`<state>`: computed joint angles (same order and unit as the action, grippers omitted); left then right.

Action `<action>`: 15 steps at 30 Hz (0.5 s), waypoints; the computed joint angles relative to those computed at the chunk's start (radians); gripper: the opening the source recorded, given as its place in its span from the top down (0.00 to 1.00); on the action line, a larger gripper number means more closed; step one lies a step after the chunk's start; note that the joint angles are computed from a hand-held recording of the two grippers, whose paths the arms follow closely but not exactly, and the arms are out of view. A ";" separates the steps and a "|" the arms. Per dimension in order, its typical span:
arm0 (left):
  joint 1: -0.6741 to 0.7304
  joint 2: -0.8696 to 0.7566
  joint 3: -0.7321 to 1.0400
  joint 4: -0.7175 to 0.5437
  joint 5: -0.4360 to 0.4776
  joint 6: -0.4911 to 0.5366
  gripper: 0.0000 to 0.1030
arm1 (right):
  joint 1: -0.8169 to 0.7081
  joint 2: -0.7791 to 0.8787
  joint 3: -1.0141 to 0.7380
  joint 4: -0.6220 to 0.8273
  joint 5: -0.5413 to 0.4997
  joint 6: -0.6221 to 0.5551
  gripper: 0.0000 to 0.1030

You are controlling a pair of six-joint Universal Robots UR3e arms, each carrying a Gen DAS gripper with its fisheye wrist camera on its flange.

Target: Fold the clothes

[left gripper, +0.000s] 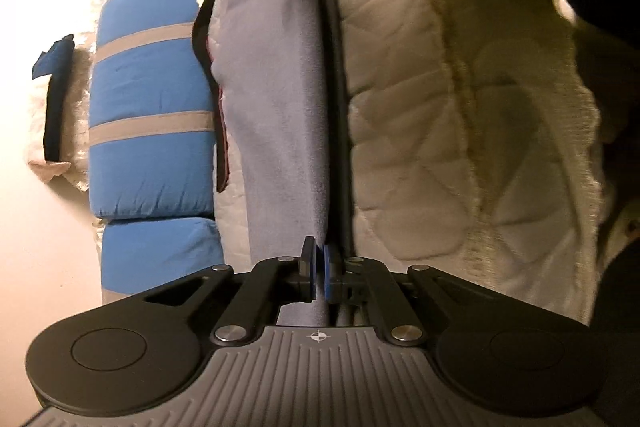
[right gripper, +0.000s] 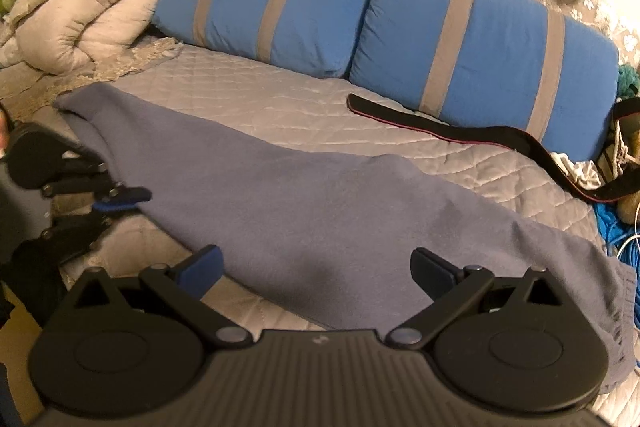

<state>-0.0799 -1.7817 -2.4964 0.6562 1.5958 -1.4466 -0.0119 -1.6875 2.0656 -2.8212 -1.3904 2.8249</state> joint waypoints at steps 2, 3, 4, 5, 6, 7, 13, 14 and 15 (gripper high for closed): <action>0.002 -0.008 -0.007 0.016 -0.003 -0.003 0.97 | 0.036 0.052 -0.055 0.019 -0.058 0.042 0.00; 0.001 -0.022 -0.001 0.029 -0.001 -0.010 0.96 | 0.055 0.080 -0.086 0.033 -0.087 0.064 0.00; 0.000 -0.036 0.005 0.042 0.000 -0.017 0.94 | 0.072 0.108 -0.116 0.042 -0.117 0.088 0.00; -0.008 -0.039 0.023 0.022 0.017 -0.026 0.94 | 0.088 0.138 -0.145 0.048 -0.146 0.113 0.00; -0.013 -0.018 0.036 -0.024 0.025 -0.042 0.93 | 0.101 0.167 -0.174 0.058 -0.169 0.139 0.00; -0.017 0.002 0.049 -0.070 0.033 -0.058 0.92 | 0.111 0.197 -0.204 0.071 -0.188 0.166 0.00; 0.021 0.207 0.182 -0.456 0.019 -0.265 0.28 | 0.140 0.349 -0.323 0.085 -0.267 0.312 0.00; 0.032 0.225 0.217 -0.505 0.008 -0.296 0.26 | 0.143 0.366 -0.325 0.070 -0.280 0.332 0.00; 0.041 0.239 0.253 -0.552 -0.004 -0.327 0.25 | 0.146 0.385 -0.330 0.059 -0.294 0.355 0.00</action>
<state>-0.0386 -1.5426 -2.2432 0.1042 1.5923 -1.7739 0.1336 -1.3027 1.7355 -2.7624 -1.6842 3.1795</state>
